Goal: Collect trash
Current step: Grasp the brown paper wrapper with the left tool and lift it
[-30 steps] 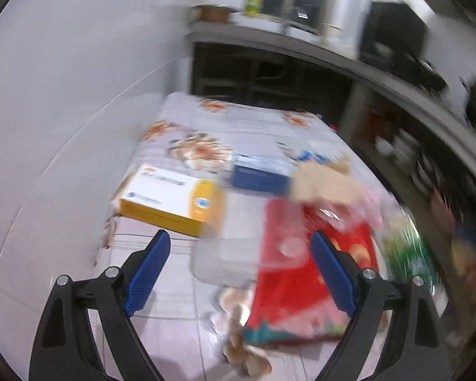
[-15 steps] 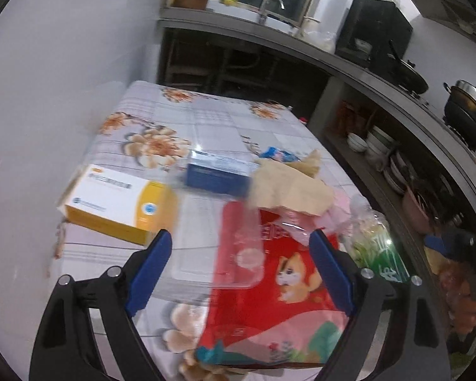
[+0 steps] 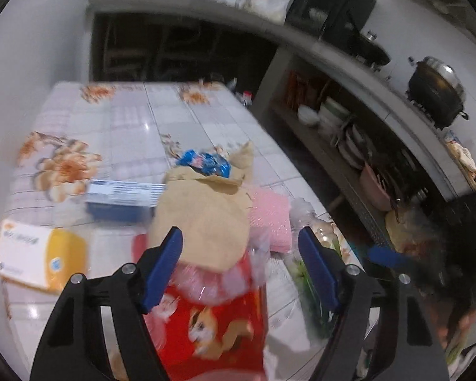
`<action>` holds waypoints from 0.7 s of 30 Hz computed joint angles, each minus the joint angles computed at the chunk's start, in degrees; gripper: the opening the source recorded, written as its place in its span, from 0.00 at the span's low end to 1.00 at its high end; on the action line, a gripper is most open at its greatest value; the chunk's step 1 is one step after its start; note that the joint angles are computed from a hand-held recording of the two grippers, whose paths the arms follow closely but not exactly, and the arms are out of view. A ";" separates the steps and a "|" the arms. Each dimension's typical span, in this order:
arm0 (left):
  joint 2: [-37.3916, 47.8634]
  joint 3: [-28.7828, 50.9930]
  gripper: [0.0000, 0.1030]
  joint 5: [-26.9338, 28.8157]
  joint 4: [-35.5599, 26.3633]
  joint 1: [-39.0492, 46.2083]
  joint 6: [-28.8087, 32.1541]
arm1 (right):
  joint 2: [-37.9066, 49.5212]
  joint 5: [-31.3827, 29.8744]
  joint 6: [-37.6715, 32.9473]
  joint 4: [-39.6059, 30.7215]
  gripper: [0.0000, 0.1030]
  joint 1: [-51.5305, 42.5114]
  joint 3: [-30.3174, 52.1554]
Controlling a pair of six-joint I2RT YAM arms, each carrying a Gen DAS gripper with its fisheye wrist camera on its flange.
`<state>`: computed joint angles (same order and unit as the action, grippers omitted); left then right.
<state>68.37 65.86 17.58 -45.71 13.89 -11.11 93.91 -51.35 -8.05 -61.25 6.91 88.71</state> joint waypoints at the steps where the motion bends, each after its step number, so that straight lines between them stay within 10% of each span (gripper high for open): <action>1: 4.20 2.67 0.71 -0.16 -0.73 -0.69 0.41 | 0.15 -0.17 -0.03 -0.10 0.80 -0.54 0.08; 9: 23.38 15.39 0.58 -16.07 -6.05 -6.67 0.75 | 1.45 -1.83 -1.95 -1.78 0.80 -5.27 0.28; 15: 23.19 13.81 0.19 -16.87 -3.94 -5.88 0.36 | 3.39 -2.28 -3.20 -3.16 0.80 -7.26 2.05; 21: 18.58 11.35 0.11 -15.63 -0.72 -4.37 -1.06 | 4.60 -2.84 -3.89 -3.48 0.80 -8.06 3.33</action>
